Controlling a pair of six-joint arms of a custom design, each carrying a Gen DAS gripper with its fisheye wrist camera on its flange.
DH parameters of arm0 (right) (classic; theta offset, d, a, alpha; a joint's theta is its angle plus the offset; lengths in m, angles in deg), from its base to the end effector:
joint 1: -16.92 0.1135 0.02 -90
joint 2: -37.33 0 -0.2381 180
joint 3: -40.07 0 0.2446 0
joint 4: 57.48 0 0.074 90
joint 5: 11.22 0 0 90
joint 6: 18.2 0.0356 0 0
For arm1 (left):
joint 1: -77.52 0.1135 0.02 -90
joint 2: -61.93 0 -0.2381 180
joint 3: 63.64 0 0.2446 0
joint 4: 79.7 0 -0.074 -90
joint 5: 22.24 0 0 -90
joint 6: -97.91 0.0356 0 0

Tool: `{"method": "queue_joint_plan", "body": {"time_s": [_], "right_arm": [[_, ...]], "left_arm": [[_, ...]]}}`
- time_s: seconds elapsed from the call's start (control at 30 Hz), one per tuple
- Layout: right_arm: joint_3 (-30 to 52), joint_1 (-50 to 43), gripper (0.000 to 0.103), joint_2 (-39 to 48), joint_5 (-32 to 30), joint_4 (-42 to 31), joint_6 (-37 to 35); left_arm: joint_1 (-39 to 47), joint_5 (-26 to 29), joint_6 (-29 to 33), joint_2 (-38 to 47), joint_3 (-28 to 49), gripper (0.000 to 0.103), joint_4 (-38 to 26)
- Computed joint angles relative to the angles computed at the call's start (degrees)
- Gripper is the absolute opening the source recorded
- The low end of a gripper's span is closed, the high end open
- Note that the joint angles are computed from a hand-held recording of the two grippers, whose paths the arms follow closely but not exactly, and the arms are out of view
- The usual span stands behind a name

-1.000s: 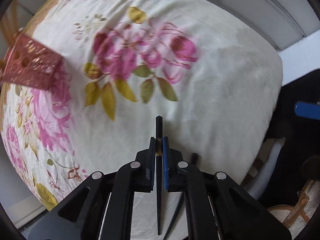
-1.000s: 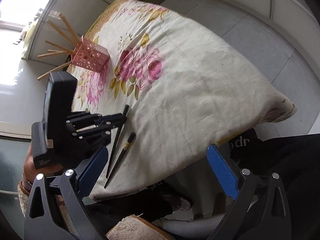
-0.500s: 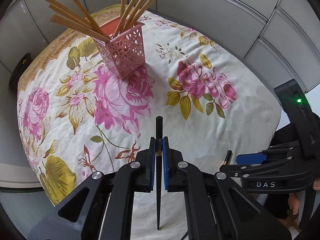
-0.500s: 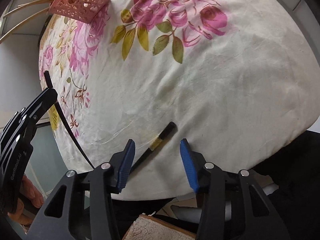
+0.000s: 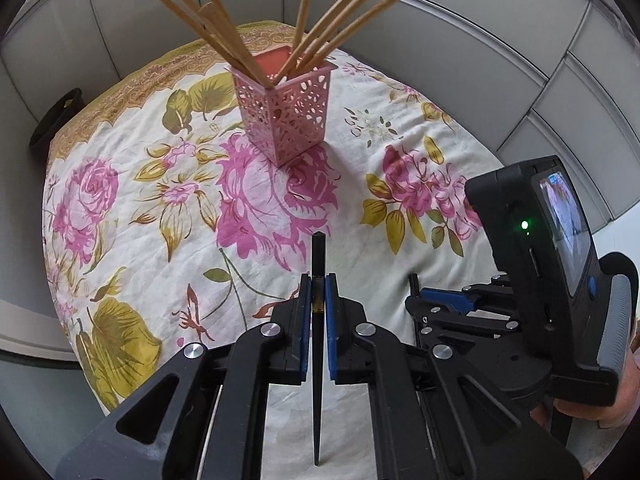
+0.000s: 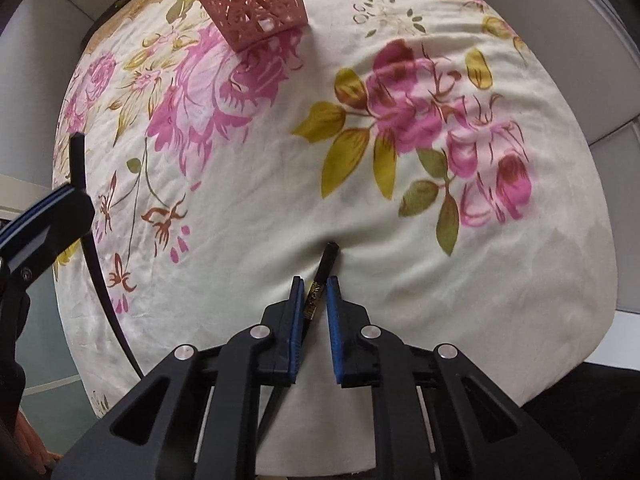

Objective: Organize utensils
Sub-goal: 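Lift both black chopsticks upright and carry them over the pink holder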

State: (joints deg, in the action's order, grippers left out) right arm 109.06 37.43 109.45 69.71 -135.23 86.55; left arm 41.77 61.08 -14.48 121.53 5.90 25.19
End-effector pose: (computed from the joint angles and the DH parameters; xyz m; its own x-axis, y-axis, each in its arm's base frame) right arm 0.1933 0.0783 0.2190 -0.9883 -0.1013 -0.1137 -0.1218 0.9740 0.1909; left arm 0.1537 -0.1055 0.2618 -0.8870 0.1724 -0.4285 0.2193 0.9737 -0.0623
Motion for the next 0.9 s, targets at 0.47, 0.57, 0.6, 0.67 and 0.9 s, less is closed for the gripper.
{"method": "queue_joint_plan", "body": {"time_s": [0.47, 0.57, 0.6, 0.67, 0.9], "right_arm": [[-0.75, -3.12, 0.008, 3.05, -3.31, 11.37, -3.28], [-4.25, -12.38, 0.007, -1.12, -12.11, 11.86, -6.53], [-5.14, -14.87, 0.007, -2.6, -14.29, 12.02, -7.75], [-5.8, -19.78, 0.007, -6.37, -17.71, 10.37, -11.06], [-2.37, -37.6, 0.007, -19.32, -29.35, 2.46, -28.48]], "left_arm": [[-3.66, -10.65, -14.69, -11.68, -2.26, 0.006, 1.17], [-7.36, -14.37, -18.68, -12.12, -1.1, 0.006, -1.09], [-8.45, -15.11, -19.87, -12.6, -0.81, 0.006, -1.44], [-10.97, -16.88, -22.23, -13.32, -0.09, 0.006, -2.11], [-23.14, -27.89, -30.75, -12.11, 4.15, 0.006, -2.93]]}}
